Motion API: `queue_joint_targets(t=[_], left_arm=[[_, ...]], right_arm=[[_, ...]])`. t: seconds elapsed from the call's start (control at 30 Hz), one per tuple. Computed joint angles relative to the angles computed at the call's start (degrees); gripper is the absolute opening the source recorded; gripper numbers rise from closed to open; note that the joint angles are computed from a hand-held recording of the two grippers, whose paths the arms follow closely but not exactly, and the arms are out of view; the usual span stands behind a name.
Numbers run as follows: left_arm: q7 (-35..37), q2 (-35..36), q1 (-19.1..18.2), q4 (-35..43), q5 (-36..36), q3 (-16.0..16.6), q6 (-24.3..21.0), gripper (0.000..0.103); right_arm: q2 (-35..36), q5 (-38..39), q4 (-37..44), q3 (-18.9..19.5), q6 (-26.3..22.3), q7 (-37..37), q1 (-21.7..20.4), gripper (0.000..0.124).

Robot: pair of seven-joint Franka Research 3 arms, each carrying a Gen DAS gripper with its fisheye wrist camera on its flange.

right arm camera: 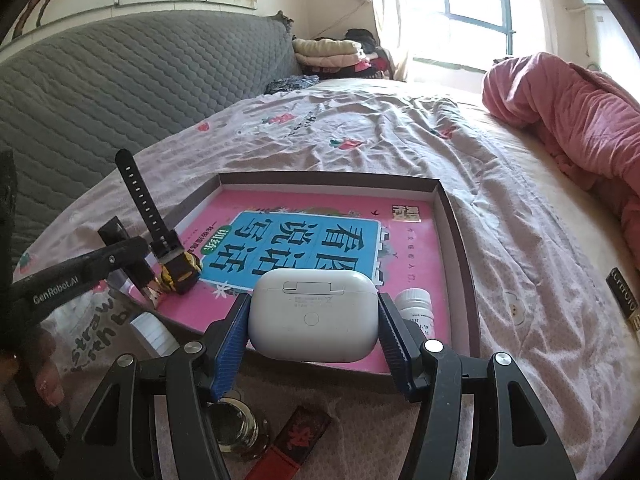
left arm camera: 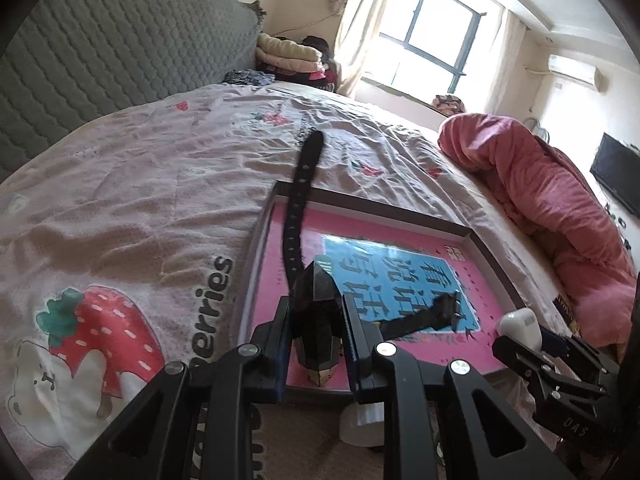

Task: Organize rigid objects
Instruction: 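Lower the tube into the box with the left tool while the right tool lowers the earbuds case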

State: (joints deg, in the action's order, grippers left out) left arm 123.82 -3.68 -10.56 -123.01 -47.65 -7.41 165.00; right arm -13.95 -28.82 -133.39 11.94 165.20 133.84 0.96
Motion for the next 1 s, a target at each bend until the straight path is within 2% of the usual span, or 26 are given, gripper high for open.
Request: queue_joint_targets(t=[0.13, 0.33, 0.53, 0.87, 1.0], left_arm=[[-2.1, 0.4, 0.6, 0.1, 2.3, -0.2, 1.0, 0.024], [-2.7, 1.1, 0.6, 0.3, 4.7, -0.4, 2.6, 0.024], [-5.6, 3.3, 1.8, 2.2, 7.6, -1.2, -2.6, 0.023], [0.3, 3.7, 2.4, 3.2, 1.2, -2.5, -4.8, 0.023], [-0.6, 4.4, 2.4, 4.1, 2.8, -2.9, -4.9, 0.023]], right_arm=[[0.8, -2.6, 1.3, 0.9, -2.4, 1.4, -0.5, 0.062], [1.6, -3.1, 1.9, -0.6, -2.7, 1.5, 1.3, 0.062], [2.7, -3.0, 2.6, -1.8, -2.8, 0.8, 2.5, 0.062], [3.6, -3.2, 3.4, -2.6, -2.8, 0.7, 3.2, 0.062], [4.0, -2.6, 3.7, -3.2, -2.9, -0.2, 3.8, 0.062]])
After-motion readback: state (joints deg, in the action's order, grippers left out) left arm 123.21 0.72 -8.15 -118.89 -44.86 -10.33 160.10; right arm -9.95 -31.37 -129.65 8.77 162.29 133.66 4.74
